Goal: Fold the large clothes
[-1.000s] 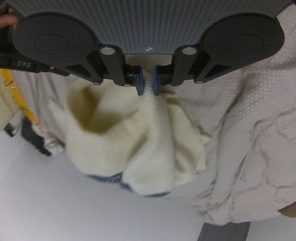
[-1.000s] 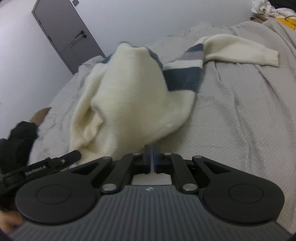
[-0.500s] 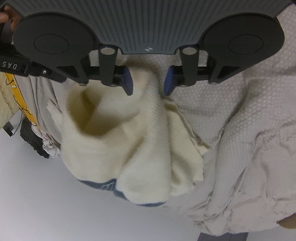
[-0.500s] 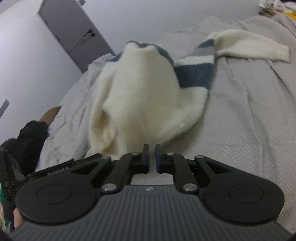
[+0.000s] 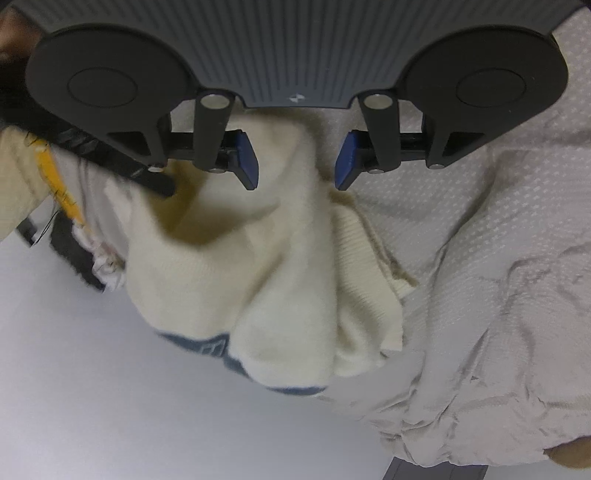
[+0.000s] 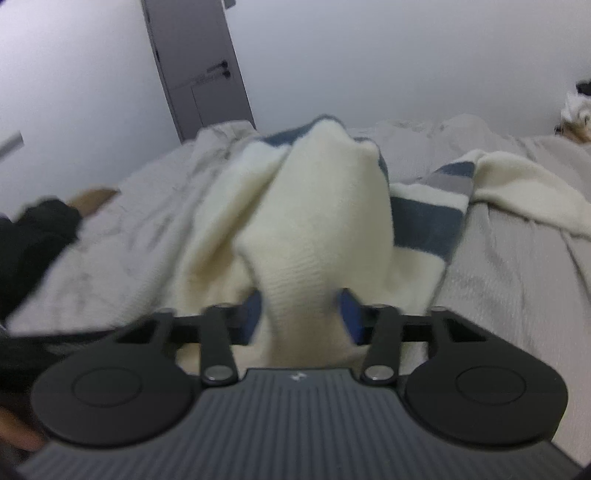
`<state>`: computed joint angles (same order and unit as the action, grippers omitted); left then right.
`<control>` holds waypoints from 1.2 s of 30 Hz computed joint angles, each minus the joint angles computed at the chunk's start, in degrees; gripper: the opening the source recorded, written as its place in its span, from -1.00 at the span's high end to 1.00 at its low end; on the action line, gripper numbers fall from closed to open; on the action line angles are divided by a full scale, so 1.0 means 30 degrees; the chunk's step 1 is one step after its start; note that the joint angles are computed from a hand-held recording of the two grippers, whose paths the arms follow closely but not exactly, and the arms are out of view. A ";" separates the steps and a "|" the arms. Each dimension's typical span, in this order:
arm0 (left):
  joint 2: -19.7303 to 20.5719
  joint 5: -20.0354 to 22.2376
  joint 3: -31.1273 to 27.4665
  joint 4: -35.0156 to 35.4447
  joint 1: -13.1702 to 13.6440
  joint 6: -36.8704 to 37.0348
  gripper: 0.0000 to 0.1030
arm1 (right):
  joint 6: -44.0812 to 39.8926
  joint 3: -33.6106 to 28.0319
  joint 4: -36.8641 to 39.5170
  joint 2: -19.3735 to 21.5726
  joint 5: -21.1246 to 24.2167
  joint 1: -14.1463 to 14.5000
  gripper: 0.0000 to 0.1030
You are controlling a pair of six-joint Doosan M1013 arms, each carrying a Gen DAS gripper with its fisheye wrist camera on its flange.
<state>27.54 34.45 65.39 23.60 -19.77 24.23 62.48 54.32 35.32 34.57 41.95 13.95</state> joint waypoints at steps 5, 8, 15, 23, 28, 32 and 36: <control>-0.0145 -0.0900 0.0359 0.0935 0.0087 -0.1405 -0.04 | 0.0759 0.0102 -0.0744 0.0002 0.0012 -0.0101 0.76; -0.0214 -0.1152 0.0485 0.1569 0.0039 -0.1818 -0.04 | 0.0414 0.0888 -0.0849 -0.0629 -0.0822 -0.0137 0.81; -0.0506 -0.2492 0.0982 0.2372 -0.0020 -0.1939 -0.07 | -0.1618 0.2912 0.0586 -0.2269 -0.2420 -0.0490 0.91; 0.0198 -0.1289 0.0155 -0.0971 0.0035 0.0099 -0.10 | -0.3473 0.2975 0.2050 -0.2343 -0.1689 -0.0781 0.93; 0.0442 0.0431 -0.0416 -0.1070 -0.0197 0.0639 -0.10 | -0.4431 0.2055 0.2517 -0.1752 -0.0096 -0.0774 0.89; 0.0834 0.1716 -0.1116 -0.0202 -0.0359 0.1528 -0.10 | -0.3166 0.1495 0.1458 -0.1392 0.0827 -0.0613 0.88; 0.1555 0.3981 -0.2311 0.1585 -0.0724 0.2948 -0.10 | -0.2191 0.1329 -0.0046 -0.1257 0.0755 -0.0318 0.38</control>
